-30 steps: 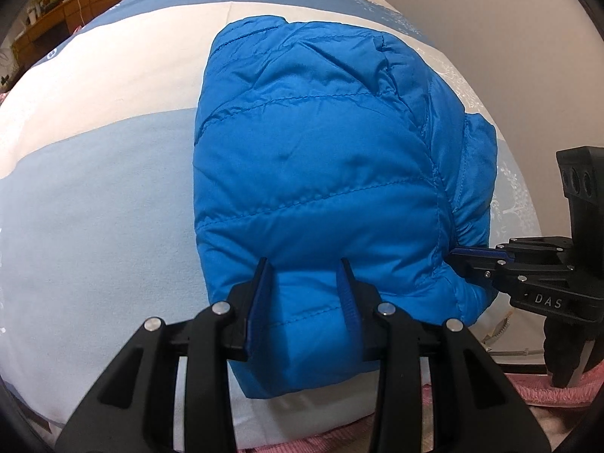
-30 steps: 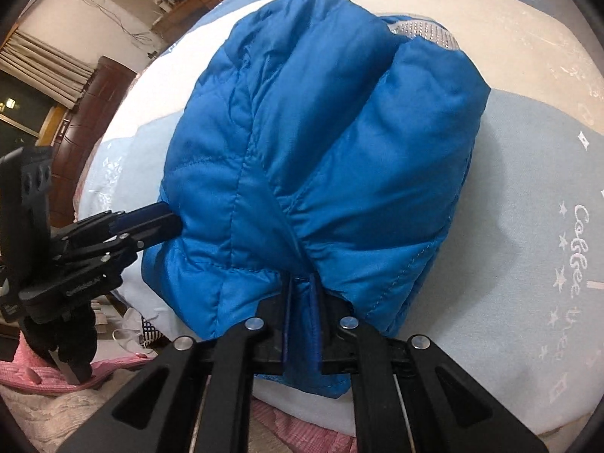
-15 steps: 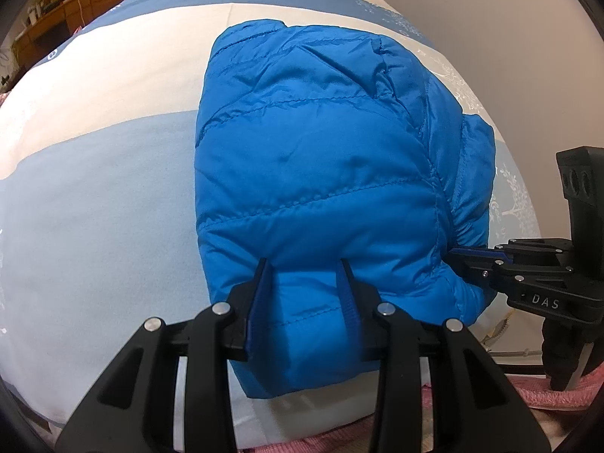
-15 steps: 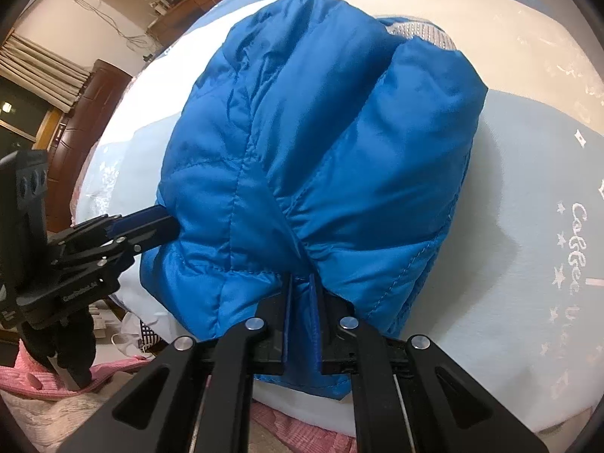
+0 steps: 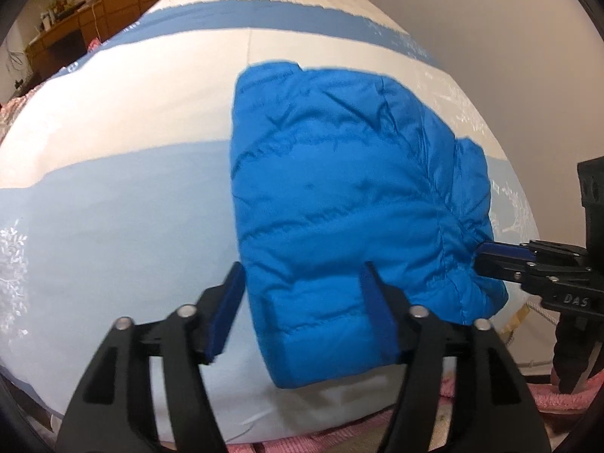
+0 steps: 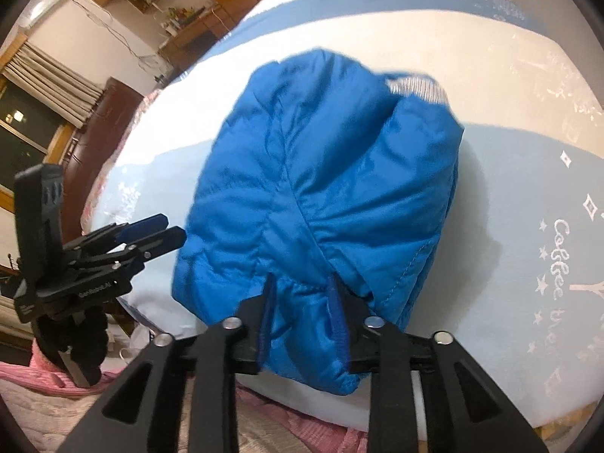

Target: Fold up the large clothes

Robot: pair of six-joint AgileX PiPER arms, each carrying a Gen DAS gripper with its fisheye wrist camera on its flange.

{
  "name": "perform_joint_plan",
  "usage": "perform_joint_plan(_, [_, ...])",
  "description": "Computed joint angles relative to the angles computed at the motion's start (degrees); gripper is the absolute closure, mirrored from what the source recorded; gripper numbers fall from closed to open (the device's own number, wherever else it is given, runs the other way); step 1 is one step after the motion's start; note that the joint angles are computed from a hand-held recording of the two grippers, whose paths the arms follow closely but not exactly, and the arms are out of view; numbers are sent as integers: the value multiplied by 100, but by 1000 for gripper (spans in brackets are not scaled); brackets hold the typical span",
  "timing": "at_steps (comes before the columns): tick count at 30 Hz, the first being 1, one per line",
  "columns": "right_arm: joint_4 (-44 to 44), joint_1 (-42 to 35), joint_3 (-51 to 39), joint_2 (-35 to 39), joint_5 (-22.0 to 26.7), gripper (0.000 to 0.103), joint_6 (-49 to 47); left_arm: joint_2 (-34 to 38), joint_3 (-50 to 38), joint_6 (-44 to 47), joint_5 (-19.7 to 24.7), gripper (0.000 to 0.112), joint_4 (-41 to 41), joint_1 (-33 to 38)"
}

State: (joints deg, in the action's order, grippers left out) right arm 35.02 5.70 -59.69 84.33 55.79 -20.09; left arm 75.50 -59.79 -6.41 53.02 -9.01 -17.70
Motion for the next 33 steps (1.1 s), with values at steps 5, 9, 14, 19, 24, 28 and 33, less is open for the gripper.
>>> perform_joint_plan(5, [-157, -229, -87, -257, -144, 35, 168, 37, -180, 172, 110, 36, -79, 192])
perform_joint_plan(9, [250, -686, -72, -109, -53, 24, -229, 151, -231, 412, 142, 34, -215, 386])
perform_joint_plan(14, [1247, -1323, 13, 545, 267, 19, -1081, 368, -261, 721, 133, 33, -433, 568])
perform_joint_plan(19, [1759, -1481, 98, 1052, 277, 12, -1685, 709, -365, 1128, 96, 31, -719, 783])
perform_joint_plan(24, [2111, -1455, 108, 1496, 247, 5, -2226, 1108, -475, 1623, 107, 30, -1132, 989])
perform_joint_plan(28, [2325, -1391, 66, 1852, 182, 4, -2381, 1384, -532, 2153, 96, 26, -1511, 1144])
perform_joint_plan(33, [2761, -1507, 92, 2318, 318, 3, -2810, 1856, -599, 3066, 196, 21, -2321, 1465])
